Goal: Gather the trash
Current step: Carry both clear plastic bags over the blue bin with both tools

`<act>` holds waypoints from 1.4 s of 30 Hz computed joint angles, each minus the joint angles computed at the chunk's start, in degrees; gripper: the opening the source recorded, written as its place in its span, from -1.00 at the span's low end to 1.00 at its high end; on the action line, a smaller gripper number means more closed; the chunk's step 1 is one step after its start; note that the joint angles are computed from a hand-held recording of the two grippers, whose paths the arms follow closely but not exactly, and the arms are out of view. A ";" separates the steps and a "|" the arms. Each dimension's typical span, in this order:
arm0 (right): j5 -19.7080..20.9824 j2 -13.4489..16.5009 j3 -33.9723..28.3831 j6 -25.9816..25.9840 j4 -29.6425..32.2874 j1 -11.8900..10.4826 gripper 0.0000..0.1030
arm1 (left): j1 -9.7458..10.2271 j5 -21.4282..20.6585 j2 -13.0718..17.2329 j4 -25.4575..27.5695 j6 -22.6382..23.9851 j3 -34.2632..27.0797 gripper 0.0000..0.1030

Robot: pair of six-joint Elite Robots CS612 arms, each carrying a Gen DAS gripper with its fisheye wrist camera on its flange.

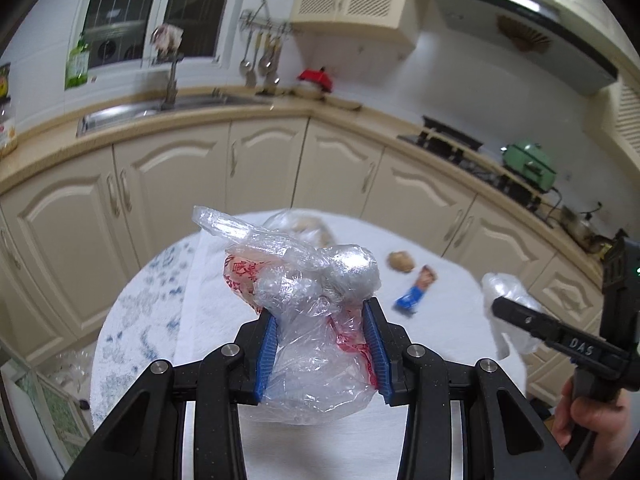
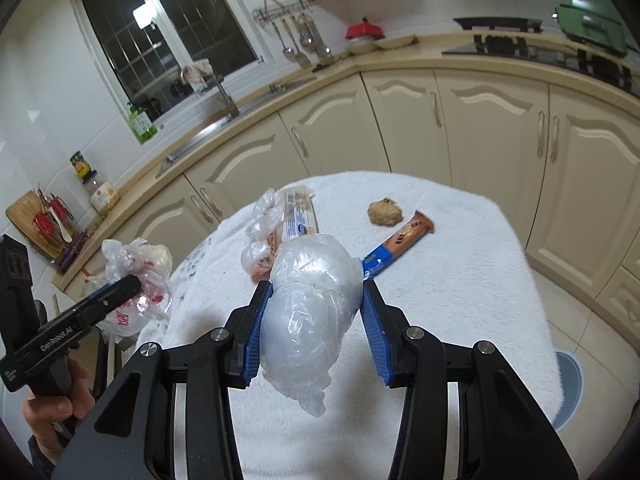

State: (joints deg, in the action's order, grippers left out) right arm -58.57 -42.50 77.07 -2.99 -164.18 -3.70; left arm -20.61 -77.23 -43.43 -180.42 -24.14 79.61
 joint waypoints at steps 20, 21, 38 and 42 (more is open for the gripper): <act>-1.78 -6.13 8.10 5.07 -13.98 -5.97 -0.13 | -5.03 -4.36 -2.12 -8.80 8.62 2.90 -0.28; -2.31 -6.32 8.41 5.48 -14.43 -6.36 -0.13 | -5.12 -5.21 -1.86 -8.72 8.99 2.42 -0.28; -12.60 -6.52 11.55 11.85 -14.53 -13.79 -0.13 | -6.17 -22.53 8.84 6.91 16.46 -17.58 -0.28; -14.20 -5.23 10.93 13.10 -12.33 -15.33 -0.13 | -6.69 -26.02 13.44 16.36 18.54 -26.56 -0.28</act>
State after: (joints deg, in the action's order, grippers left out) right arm -72.76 -47.73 88.00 10.11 -176.51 -19.03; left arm -27.31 -103.25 -29.99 -164.06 -5.60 53.05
